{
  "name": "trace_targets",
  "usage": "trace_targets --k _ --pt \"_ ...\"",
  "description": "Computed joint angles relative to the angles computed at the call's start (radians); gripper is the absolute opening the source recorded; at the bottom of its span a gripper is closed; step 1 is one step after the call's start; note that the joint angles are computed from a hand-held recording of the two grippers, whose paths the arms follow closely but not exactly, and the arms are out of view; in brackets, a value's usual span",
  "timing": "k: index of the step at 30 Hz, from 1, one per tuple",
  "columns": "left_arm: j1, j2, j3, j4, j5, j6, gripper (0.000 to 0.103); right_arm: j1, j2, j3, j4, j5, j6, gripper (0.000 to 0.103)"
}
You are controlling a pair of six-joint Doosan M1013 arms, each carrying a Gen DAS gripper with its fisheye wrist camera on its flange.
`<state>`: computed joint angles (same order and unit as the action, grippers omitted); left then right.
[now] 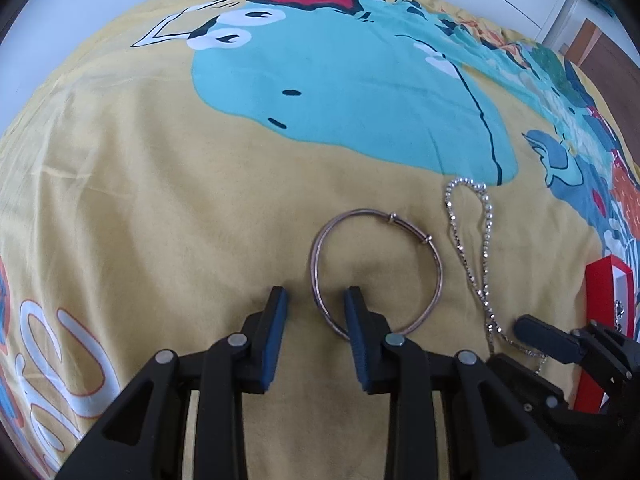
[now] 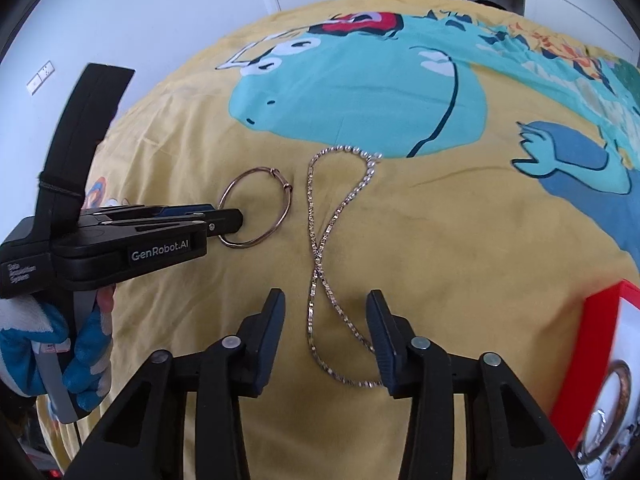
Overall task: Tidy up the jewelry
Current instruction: 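Grasp the large thin hoop with the left tool while the right tool grasps the silver chain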
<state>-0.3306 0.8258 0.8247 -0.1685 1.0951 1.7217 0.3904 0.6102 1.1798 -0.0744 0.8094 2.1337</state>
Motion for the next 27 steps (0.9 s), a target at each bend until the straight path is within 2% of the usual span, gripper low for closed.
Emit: trace_targets --k 6,9,14,18,20,27 --pt "0.004 0.015 -0.020 -0.017 0.018 0.007 0.024 -0.005 0.046 -0.055 0.020 0.034 -0.020 0.022" --pt "0.002 0.021 -0.030 -0.011 0.028 0.008 0.021 -0.011 0.069 -0.086 0.042 0.070 -0.038 0.021" --pt "-0.006 0.025 -0.040 0.012 0.027 0.001 0.012 -0.018 0.094 -0.130 0.058 0.116 -0.049 0.014" --pt "-0.009 0.016 -0.029 0.022 0.012 0.002 0.007 -0.018 0.102 -0.150 0.057 0.141 -0.051 0.004" --pt "-0.007 0.004 -0.012 0.024 -0.002 0.000 0.005 -0.018 0.092 -0.138 0.063 0.129 -0.039 0.003" --pt "-0.010 -0.053 0.061 0.048 -0.072 -0.017 0.004 -0.015 0.018 -0.034 0.099 0.006 0.003 0.003"
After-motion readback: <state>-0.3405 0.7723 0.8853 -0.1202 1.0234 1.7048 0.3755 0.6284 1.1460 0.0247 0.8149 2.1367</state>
